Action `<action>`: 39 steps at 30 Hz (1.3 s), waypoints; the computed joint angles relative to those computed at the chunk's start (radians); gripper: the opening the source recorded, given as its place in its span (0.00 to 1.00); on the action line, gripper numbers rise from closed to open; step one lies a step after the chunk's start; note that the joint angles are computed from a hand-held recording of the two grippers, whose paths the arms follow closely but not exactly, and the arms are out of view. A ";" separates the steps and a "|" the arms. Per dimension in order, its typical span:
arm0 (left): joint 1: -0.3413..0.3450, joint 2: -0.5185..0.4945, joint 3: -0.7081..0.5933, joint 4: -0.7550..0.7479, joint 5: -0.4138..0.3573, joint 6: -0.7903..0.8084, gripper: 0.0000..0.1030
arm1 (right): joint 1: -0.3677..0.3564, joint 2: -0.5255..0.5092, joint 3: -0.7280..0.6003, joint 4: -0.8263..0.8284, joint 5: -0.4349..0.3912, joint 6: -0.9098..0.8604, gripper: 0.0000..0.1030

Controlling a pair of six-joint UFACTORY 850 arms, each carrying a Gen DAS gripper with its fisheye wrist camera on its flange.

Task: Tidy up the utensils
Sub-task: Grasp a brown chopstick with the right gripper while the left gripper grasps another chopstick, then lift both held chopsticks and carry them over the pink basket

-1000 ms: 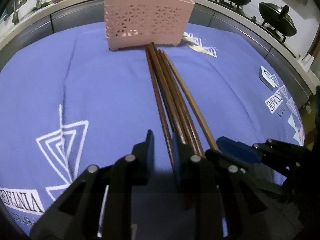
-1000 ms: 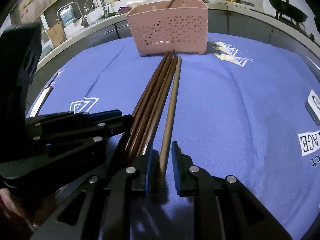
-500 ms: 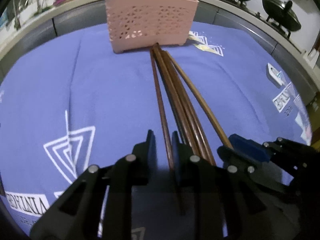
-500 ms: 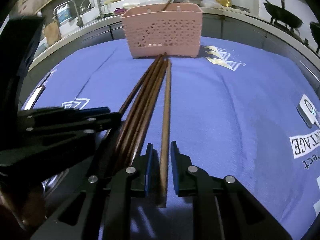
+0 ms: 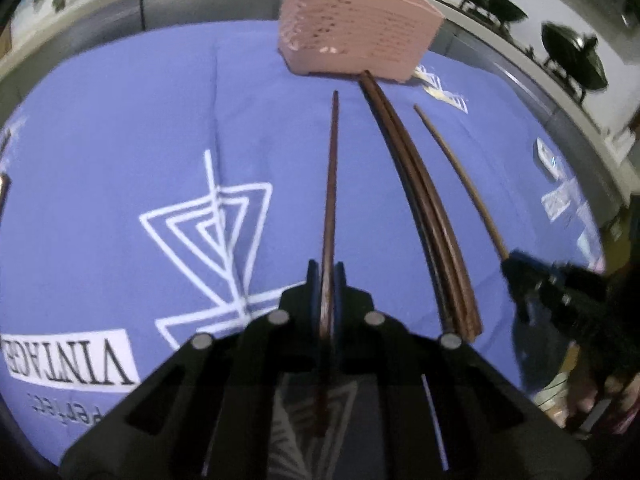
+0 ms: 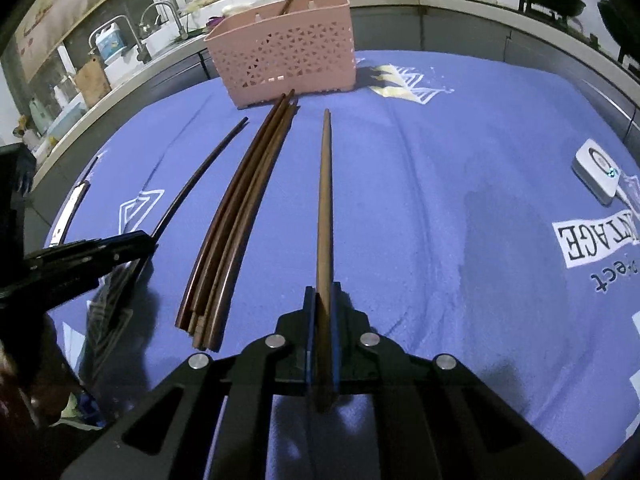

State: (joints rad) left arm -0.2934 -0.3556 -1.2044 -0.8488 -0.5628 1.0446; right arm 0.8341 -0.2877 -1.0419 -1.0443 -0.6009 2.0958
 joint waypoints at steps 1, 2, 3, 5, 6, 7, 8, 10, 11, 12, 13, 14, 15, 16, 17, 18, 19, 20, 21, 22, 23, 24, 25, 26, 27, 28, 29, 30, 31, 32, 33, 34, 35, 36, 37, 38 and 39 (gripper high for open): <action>-0.001 -0.016 -0.023 0.004 -0.012 -0.034 0.09 | -0.012 0.001 -0.002 0.005 0.018 -0.013 0.08; -0.006 -0.026 -0.039 0.008 -0.013 -0.058 0.11 | -0.020 0.002 -0.003 0.010 0.030 -0.024 0.09; -0.011 -0.037 -0.055 0.011 -0.012 -0.078 0.12 | -0.036 0.003 -0.007 0.024 0.050 -0.046 0.09; -0.027 -0.052 -0.078 0.016 0.008 -0.096 0.18 | -0.063 0.000 -0.020 0.063 0.078 -0.102 0.09; -0.037 -0.061 -0.092 0.026 0.023 -0.106 0.19 | -0.078 -0.004 -0.030 0.088 0.090 -0.138 0.09; -0.047 -0.068 -0.102 0.034 0.035 -0.118 0.22 | -0.097 -0.011 -0.045 0.119 0.101 -0.190 0.09; -0.056 -0.081 -0.121 0.046 0.042 -0.139 0.24 | -0.108 -0.017 -0.056 0.138 0.105 -0.223 0.09; -0.064 -0.104 -0.155 0.063 0.040 -0.170 0.26 | -0.140 -0.032 -0.083 0.188 0.120 -0.312 0.09; -0.070 -0.117 -0.176 0.075 0.043 -0.185 0.27 | -0.156 -0.040 -0.097 0.213 0.126 -0.355 0.09; -0.074 -0.126 -0.189 0.086 0.048 -0.193 0.27 | -0.172 -0.049 -0.113 0.236 0.132 -0.398 0.09; -0.083 -0.137 -0.206 0.113 0.062 -0.215 0.27 | -0.186 -0.059 -0.128 0.254 0.137 -0.434 0.09; -0.088 -0.147 -0.220 0.135 0.071 -0.230 0.27 | -0.200 -0.073 -0.150 0.272 0.132 -0.471 0.09; -0.097 -0.155 -0.233 0.160 0.084 -0.249 0.27 | -0.210 -0.084 -0.167 0.284 0.126 -0.497 0.09; -0.108 -0.163 -0.245 0.191 0.104 -0.268 0.27 | -0.221 -0.097 -0.186 0.298 0.123 -0.526 0.09; -0.113 -0.170 -0.254 0.202 0.112 -0.270 0.27 | -0.232 -0.112 -0.207 0.302 0.121 -0.548 0.09; -0.119 -0.176 -0.261 0.212 0.122 -0.268 0.27 | -0.239 -0.124 -0.221 0.292 0.118 -0.553 0.09; -0.124 -0.181 -0.266 0.219 0.131 -0.264 0.26 | -0.244 -0.132 -0.231 0.282 0.118 -0.557 0.09; -0.129 -0.185 -0.271 0.231 0.142 -0.265 0.18 | -0.249 -0.142 -0.244 0.272 0.115 -0.566 0.09; -0.131 -0.188 -0.276 0.246 0.147 -0.277 0.11 | -0.250 -0.150 -0.253 0.275 0.106 -0.575 0.07; -0.126 -0.196 -0.290 0.246 0.122 -0.283 0.05 | -0.253 -0.151 -0.257 0.291 0.110 -0.585 0.06; -0.115 -0.204 -0.307 0.222 0.082 -0.274 0.05 | -0.259 -0.140 -0.244 0.304 0.150 -0.581 0.05; -0.102 -0.203 -0.314 0.179 0.047 -0.252 0.04 | -0.258 -0.124 -0.225 0.274 0.174 -0.538 0.05; -0.093 -0.192 -0.305 0.129 0.046 -0.210 0.04 | -0.251 -0.110 -0.212 0.219 0.174 -0.478 0.05; -0.079 -0.161 -0.279 0.041 0.058 -0.127 0.04 | -0.237 -0.086 -0.191 0.128 0.167 -0.387 0.05; -0.067 -0.136 -0.258 -0.036 0.059 -0.052 0.04 | -0.220 -0.058 -0.168 0.026 0.156 -0.286 0.05; -0.053 -0.114 -0.243 -0.115 0.050 0.025 0.04 | -0.200 -0.031 -0.147 -0.075 0.135 -0.191 0.05; -0.034 -0.080 -0.218 -0.217 0.034 0.124 0.04 | -0.183 -0.011 -0.133 -0.148 0.111 -0.126 0.05; -0.020 -0.053 -0.198 -0.292 0.020 0.198 0.04 | -0.162 0.011 -0.118 -0.238 0.079 -0.049 0.05; -0.002 -0.015 -0.169 -0.388 -0.002 0.295 0.04 | -0.133 0.039 -0.098 -0.333 0.031 0.028 0.05; 0.009 0.007 -0.149 -0.442 -0.018 0.351 0.04 | -0.115 0.050 -0.089 -0.386 -0.001 0.068 0.05; 0.021 0.035 -0.128 -0.494 -0.039 0.405 0.04 | -0.089 0.067 -0.077 -0.438 -0.047 0.106 0.05; 0.032 0.057 -0.108 -0.535 -0.057 0.448 0.04 | -0.069 0.078 -0.069 -0.470 -0.084 0.131 0.05; 0.043 0.078 -0.091 -0.570 -0.077 0.483 0.04 | -0.052 0.086 -0.062 -0.489 -0.113 0.149 0.05; 0.051 0.092 -0.079 -0.587 -0.090 0.502 0.04 | -0.043 0.090 -0.060 -0.503 -0.131 0.162 0.05; 0.051 0.101 -0.071 -0.592 -0.093 0.508 0.04 | -0.035 0.095 -0.054 -0.516 -0.149 0.179 0.05; 0.054 0.113 -0.057 -0.598 -0.096 0.521 0.04 | -0.027 0.100 -0.048 -0.520 -0.161 0.188 0.05; 0.052 0.118 -0.051 -0.604 -0.090 0.531 0.04 | -0.021 0.102 -0.042 -0.523 -0.173 0.197 0.05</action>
State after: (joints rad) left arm -0.2412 -0.2374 -1.2554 -1.4529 -0.6531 1.5756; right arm 0.8127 -0.1852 -1.0839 -1.5670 -0.7738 2.2925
